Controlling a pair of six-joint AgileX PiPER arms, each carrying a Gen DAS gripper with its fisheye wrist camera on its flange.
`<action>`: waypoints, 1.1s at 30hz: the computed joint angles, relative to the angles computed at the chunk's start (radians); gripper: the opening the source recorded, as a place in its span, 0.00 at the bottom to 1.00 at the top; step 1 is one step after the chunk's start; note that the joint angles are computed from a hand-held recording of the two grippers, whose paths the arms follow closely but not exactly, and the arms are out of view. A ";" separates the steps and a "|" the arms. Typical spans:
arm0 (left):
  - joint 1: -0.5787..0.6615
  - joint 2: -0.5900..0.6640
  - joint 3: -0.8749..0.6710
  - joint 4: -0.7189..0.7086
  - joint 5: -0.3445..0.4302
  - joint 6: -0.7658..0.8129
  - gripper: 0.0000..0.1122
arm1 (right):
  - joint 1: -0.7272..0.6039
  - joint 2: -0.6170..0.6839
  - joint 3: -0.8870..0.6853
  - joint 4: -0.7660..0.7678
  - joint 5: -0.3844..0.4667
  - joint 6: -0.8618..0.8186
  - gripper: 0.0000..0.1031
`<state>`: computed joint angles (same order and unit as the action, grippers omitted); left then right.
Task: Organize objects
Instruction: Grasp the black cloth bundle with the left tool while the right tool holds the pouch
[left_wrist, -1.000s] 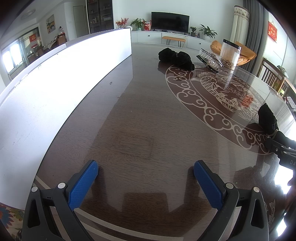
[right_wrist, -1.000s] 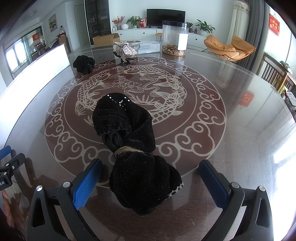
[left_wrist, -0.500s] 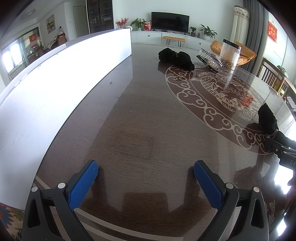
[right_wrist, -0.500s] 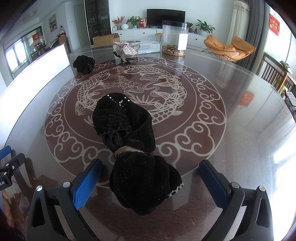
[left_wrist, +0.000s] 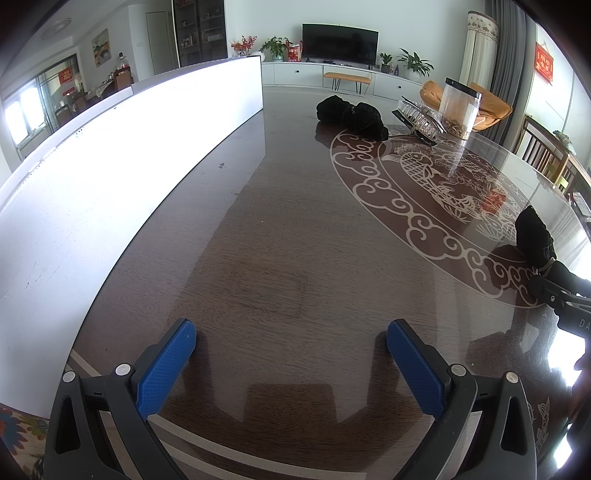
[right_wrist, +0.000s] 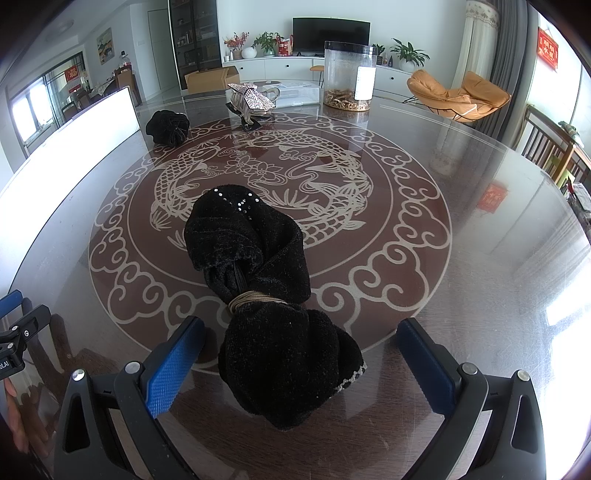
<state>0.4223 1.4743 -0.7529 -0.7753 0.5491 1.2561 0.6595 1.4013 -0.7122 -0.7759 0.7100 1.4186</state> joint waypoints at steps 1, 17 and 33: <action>-0.001 0.001 -0.001 0.000 0.000 -0.001 0.92 | 0.000 0.000 0.000 0.000 0.000 0.000 1.00; -0.002 0.001 0.000 0.001 -0.001 -0.002 0.92 | -0.001 0.000 0.000 0.000 -0.001 -0.001 1.00; -0.131 0.327 -0.630 -0.026 0.340 -0.440 0.92 | 0.000 0.002 -0.001 -0.002 0.001 0.003 1.00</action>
